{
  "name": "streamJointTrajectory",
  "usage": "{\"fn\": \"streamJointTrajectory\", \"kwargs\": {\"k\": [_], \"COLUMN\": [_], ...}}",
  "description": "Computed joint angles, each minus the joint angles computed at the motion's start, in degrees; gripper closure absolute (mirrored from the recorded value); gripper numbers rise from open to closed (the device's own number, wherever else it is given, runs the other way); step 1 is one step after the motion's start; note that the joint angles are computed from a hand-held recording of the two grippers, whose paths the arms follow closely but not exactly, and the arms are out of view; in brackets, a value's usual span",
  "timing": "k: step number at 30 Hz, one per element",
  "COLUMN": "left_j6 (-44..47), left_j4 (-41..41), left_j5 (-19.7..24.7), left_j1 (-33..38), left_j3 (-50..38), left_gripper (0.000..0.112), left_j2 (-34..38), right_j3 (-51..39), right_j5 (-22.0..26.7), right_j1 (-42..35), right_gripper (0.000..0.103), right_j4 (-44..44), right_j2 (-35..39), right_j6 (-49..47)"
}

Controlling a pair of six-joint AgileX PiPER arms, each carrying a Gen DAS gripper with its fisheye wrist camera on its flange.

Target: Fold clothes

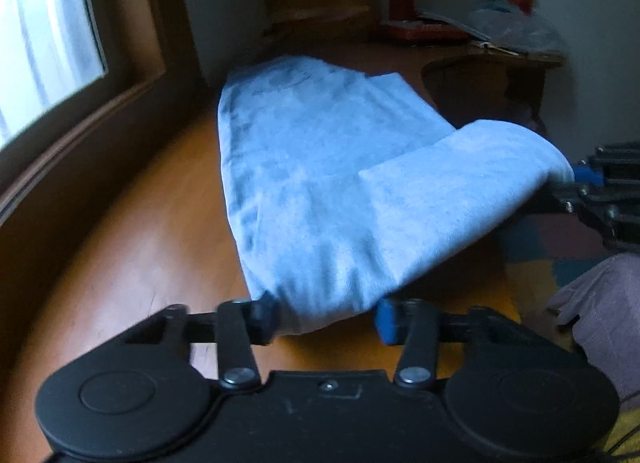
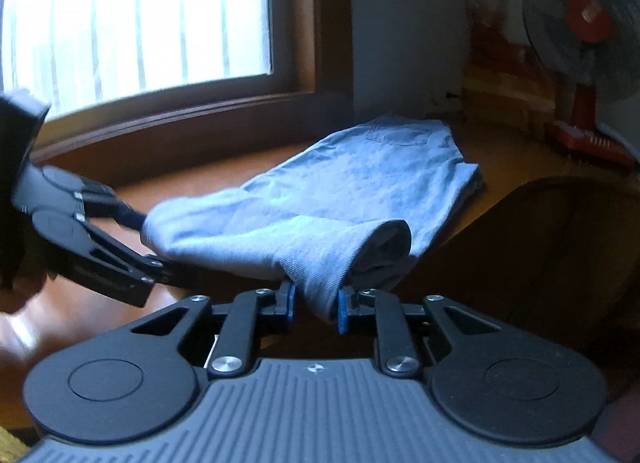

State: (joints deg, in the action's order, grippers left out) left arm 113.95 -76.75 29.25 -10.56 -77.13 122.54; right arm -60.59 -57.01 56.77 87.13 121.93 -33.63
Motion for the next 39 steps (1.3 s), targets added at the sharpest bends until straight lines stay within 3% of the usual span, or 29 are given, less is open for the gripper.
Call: {"fn": "streamJointTrajectory", "kwargs": {"k": [7, 11, 16, 21, 26, 30, 32, 36, 39], "left_j6": [-1.3, -5.7, -18.6, -27.7, -40.2, -61.8, -73.2, -91.1, -96.8], "left_j4": [-0.7, 2.4, 11.0, 16.4, 25.5, 43.6, 53.7, 70.6, 76.2], "left_j5": [6.7, 4.5, 1.6, -0.9, -5.2, -5.8, -3.4, 6.9, 8.5], "left_j1": [3.8, 2.7, -0.4, -3.1, -6.8, -10.2, -11.7, -14.6, -16.1], "left_j3": [6.8, 9.0, 4.7, -0.9, -9.7, -23.8, -32.9, -53.9, -57.4], "left_gripper": [0.073, 0.072, 0.069, 0.067, 0.063, 0.059, 0.058, 0.055, 0.050], "left_j2": [-6.9, -10.3, -10.3, -9.0, -4.4, 4.5, 10.3, 23.2, 25.4], "right_j3": [6.1, 8.5, 14.3, 17.4, 18.5, 16.7, 14.5, 7.7, 5.0], "right_j5": [-0.6, 0.5, 8.6, 9.7, 13.0, 16.7, 18.8, 24.9, 27.1], "right_j1": [3.7, 5.0, -0.9, -6.3, -16.8, -27.4, -31.9, -39.9, -43.5], "right_gripper": [0.084, 0.084, 0.084, 0.084, 0.083, 0.083, 0.083, 0.079, 0.070], "right_j4": [-0.7, 0.3, -7.4, -16.6, -32.7, -46.8, -51.8, -58.4, -66.6], "right_j2": [-6.4, -10.5, -16.5, -18.6, -18.1, -15.1, -12.5, -5.5, -1.7], "right_j6": [2.3, -0.6, 8.6, 13.6, 22.2, 28.4, 30.6, 32.7, 38.4]}}
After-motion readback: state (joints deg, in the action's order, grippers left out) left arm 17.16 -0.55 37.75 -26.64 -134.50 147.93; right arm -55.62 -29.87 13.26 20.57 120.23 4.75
